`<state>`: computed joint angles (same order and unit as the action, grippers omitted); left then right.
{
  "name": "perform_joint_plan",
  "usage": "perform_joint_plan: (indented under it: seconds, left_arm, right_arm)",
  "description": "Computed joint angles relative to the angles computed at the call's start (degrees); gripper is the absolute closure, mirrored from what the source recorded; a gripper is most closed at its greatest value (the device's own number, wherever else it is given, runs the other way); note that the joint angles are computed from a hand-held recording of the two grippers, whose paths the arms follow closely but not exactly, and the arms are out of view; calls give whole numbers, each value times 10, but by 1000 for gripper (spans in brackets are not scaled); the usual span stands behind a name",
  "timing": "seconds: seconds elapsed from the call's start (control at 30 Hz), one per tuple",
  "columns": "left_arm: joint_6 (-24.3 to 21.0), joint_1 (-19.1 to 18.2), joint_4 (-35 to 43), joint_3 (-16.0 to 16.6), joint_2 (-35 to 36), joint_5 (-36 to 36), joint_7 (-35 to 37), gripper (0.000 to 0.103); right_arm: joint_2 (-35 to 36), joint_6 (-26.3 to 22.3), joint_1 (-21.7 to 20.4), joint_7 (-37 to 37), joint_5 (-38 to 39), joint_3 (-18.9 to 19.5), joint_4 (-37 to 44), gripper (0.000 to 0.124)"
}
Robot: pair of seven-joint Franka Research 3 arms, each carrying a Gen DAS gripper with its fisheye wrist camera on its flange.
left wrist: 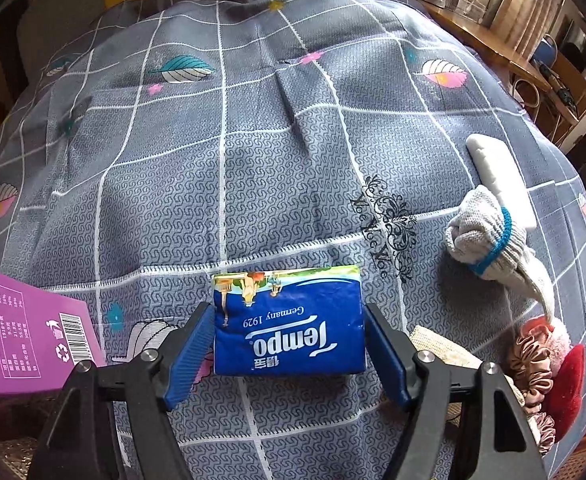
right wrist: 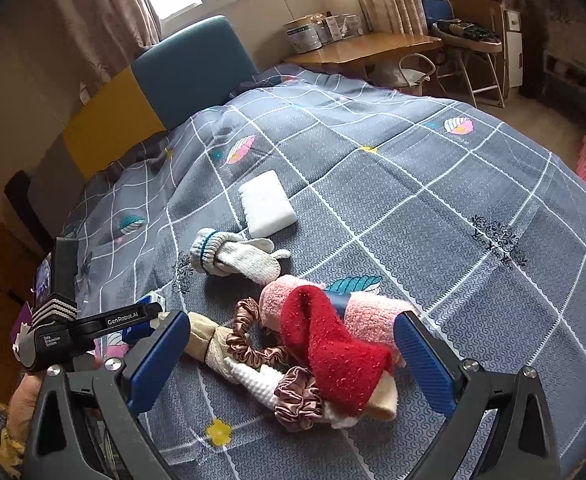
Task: Organize soft objects
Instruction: 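Grasp the blue Tempo tissue pack with the left tool while the right tool grasps the white sock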
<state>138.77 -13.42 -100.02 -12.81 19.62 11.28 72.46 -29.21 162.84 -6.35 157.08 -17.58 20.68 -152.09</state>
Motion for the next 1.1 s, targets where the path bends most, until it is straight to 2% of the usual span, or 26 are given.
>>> perform_joint_plan:
  seconds: [0.13, 0.27, 0.37, 0.47, 0.5, 0.6, 0.77, 0.83, 0.9, 1.0, 1.1]
  left_arm:
    - [1, 2, -12, -4, -9, 1, 25, 30]
    - [0, 17, -21, -10, -22, -37, 43, 33]
    - [2, 22, -25, -9, -30, -54, 44, 33]
    - [12, 27, -27, -13, -45, -72, 61, 33]
    - [15, 27, -27, -14, -49, -75, 68, 33]
    - [16, 31, 4, -15, -47, -94, 91, 33]
    - [-4, 44, 79, -6, -43, -126, 91, 33]
    - [-4, 51, 96, 6, -51, -117, 81, 33]
    - [-3, 64, 110, 21, -59, -103, 71, 33]
    - [7, 90, 99, 44, -80, -80, 57, 33]
    - [20, 127, 48, 62, -120, -89, 55, 33]
  right_arm:
    - [4, -9, 1, -3, -7, 1, 9, 23]
    - [44, -12, 15, -64, -25, -19, 53, 31]
    - [110, -18, 34, -149, -47, -49, 117, 34]
    - [197, -53, 84, -259, -19, -98, 190, 38]
    - [222, -69, 93, -275, -21, -106, 213, 42]
    - [280, -108, 118, -313, -20, -124, 267, 42]
    - [346, -146, 153, -346, 5, -156, 330, 47]
    - [365, -160, 169, -336, -2, -170, 349, 63]
    - [376, -165, 181, -344, 15, -182, 357, 73]
    - [384, -165, 194, -361, 45, -196, 357, 77]
    - [385, -163, 206, -358, 37, -208, 353, 77]
